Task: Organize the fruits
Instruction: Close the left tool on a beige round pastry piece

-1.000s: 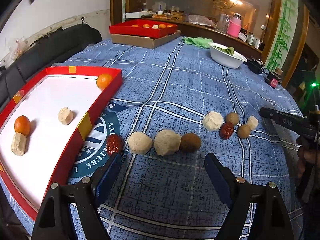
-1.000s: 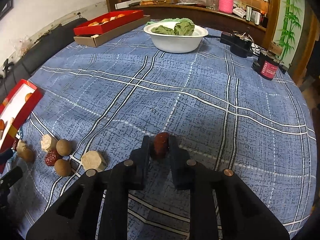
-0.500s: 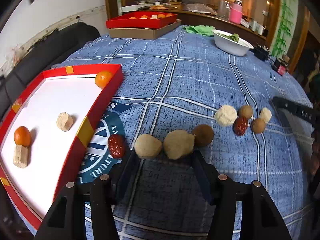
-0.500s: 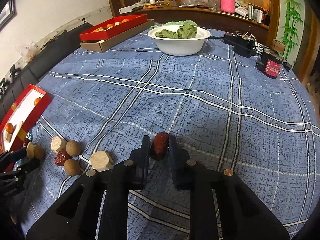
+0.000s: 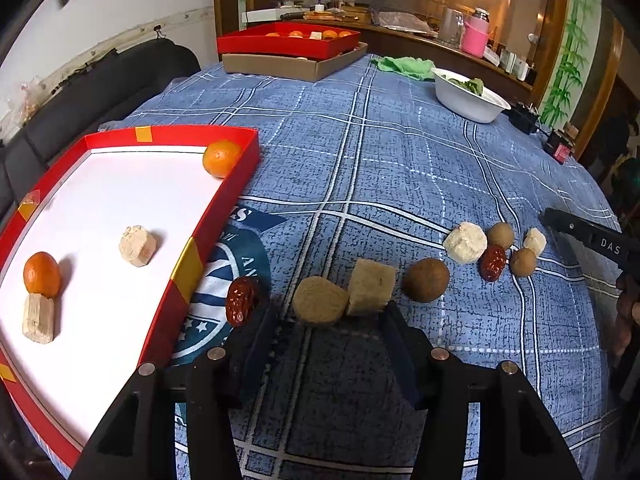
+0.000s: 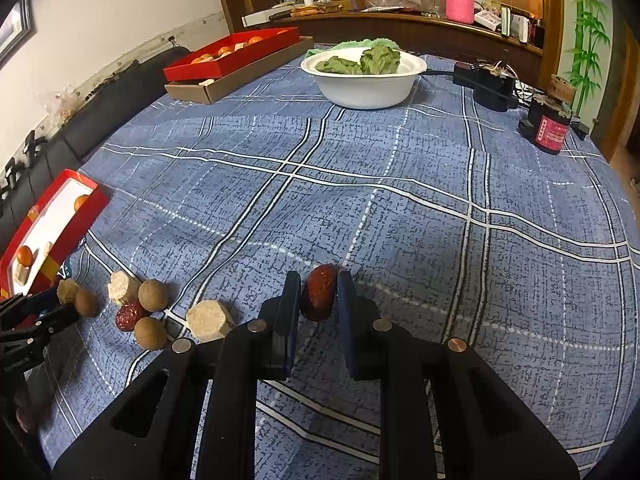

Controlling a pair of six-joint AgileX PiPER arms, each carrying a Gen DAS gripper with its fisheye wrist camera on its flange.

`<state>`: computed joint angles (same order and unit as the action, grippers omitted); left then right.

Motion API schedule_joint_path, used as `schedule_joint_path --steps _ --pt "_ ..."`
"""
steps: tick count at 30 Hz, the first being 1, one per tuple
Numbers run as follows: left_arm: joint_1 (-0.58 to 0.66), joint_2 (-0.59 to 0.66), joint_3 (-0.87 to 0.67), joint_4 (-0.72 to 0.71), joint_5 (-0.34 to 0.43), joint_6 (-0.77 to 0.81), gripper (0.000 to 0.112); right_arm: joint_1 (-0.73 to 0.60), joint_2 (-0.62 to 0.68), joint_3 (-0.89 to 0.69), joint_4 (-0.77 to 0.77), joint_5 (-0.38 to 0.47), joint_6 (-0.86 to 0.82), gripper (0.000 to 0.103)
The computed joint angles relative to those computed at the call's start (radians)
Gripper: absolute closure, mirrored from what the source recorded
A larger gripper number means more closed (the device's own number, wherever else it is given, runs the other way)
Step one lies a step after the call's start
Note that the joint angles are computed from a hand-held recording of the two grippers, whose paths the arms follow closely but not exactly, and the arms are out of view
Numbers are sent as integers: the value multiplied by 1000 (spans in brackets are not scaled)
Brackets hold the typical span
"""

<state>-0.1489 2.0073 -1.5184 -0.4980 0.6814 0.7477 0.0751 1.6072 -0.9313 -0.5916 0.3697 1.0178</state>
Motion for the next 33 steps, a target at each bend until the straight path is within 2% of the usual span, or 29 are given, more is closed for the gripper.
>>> schedule_joint_path --steps 5,9,15,17,18,22,26,33 --pt "17 -15 14 -15 36 45 59 -7 1 2 19 -8 -17 86" --pt "32 -15 8 -11 52 23 62 -10 3 2 33 -12 -31 87" --pt "9 32 -59 30 20 -47 72 -14 4 1 47 -17 -42 87" --pt "7 42 -78 24 35 -53 84 -17 3 3 55 -20 -49 86" --pt "6 41 -78 23 34 -55 85 -18 3 3 57 -21 -50 86" --pt "-3 26 -42 -5 4 -7 85 -20 4 4 68 -24 -60 86" --pt "0 42 -73 -19 31 -9 85 -22 4 4 74 -26 -66 87" --pt "14 -6 0 -66 34 45 85 -13 5 0 45 -16 -43 87"
